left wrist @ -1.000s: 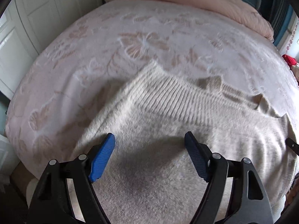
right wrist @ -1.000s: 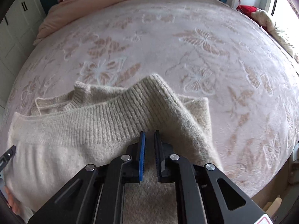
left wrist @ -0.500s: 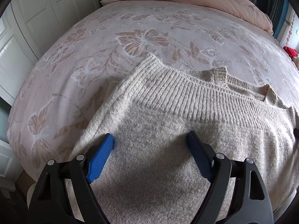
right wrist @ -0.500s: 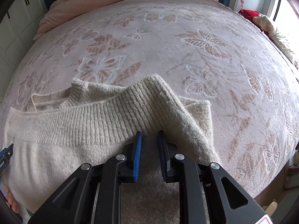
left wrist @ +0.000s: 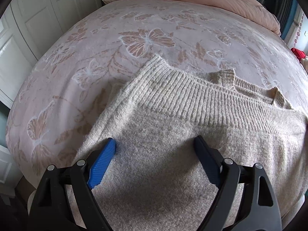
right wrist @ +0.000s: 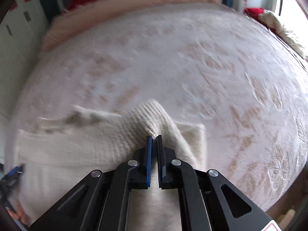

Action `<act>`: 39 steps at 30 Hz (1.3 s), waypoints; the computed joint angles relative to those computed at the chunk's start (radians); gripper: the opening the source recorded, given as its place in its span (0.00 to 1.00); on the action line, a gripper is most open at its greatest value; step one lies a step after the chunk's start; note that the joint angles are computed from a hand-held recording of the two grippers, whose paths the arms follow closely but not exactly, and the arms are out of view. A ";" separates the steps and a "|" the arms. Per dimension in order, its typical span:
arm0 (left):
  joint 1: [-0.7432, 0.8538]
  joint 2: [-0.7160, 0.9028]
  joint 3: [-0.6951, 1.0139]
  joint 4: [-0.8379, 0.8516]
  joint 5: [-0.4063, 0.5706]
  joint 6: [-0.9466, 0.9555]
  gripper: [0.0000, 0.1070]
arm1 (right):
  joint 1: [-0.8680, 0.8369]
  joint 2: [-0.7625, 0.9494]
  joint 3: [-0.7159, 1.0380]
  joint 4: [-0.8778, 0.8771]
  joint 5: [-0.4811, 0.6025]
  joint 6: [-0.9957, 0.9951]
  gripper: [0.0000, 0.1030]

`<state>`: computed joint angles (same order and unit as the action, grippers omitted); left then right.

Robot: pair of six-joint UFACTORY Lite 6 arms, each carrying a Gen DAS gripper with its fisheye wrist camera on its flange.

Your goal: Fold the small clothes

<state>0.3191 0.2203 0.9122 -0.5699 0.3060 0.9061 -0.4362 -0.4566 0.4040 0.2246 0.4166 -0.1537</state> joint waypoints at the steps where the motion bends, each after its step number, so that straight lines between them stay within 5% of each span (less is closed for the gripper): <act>1: 0.001 0.004 0.004 -0.004 0.003 0.003 0.78 | -0.019 0.047 -0.014 0.030 -0.030 -0.047 0.03; 3: 0.031 -0.002 0.026 -0.036 0.065 0.032 0.77 | -0.030 0.014 -0.003 0.046 0.012 -0.041 0.06; 6: 0.178 -0.057 0.048 -0.145 0.235 0.152 0.76 | 0.047 -0.243 -0.011 -0.117 0.144 0.229 0.19; 10: 0.433 -0.075 0.095 -0.175 0.444 0.235 0.78 | 0.438 -0.443 0.024 -0.292 0.295 0.606 0.11; 14: 0.629 0.024 0.186 -0.114 0.639 0.190 0.78 | 0.856 -0.207 0.104 -0.294 0.139 0.843 0.05; 16: 0.688 0.059 0.193 -0.100 0.684 0.188 0.80 | 1.028 -0.004 0.183 -0.438 0.061 1.052 0.05; 22: 0.690 0.158 0.142 -0.110 0.660 0.184 0.80 | 1.123 0.505 0.408 -0.631 -0.017 1.292 0.04; 25: 0.673 0.140 0.096 -0.186 0.617 0.230 0.83 | 1.159 0.567 0.424 -0.804 -0.016 1.461 0.03; 26: 0.667 0.136 0.091 -0.200 0.620 0.241 0.80 | 1.175 0.574 0.435 -0.821 0.008 1.478 0.03; 28: 0.659 0.159 0.119 -0.204 0.661 0.245 0.38 | 1.204 0.600 0.463 -0.851 0.044 1.497 0.04; 30: 0.656 0.169 0.153 -0.203 0.705 0.203 0.26 | 1.213 0.619 0.470 -0.888 0.037 1.537 0.04; 36: 0.599 -0.152 0.090 -0.292 0.884 0.256 0.19 | 1.176 0.549 0.386 -0.919 -0.051 1.566 0.04; 39: 0.461 -0.420 0.026 -0.344 0.986 0.243 0.19 | 1.124 0.328 0.255 -0.824 -0.090 1.467 0.03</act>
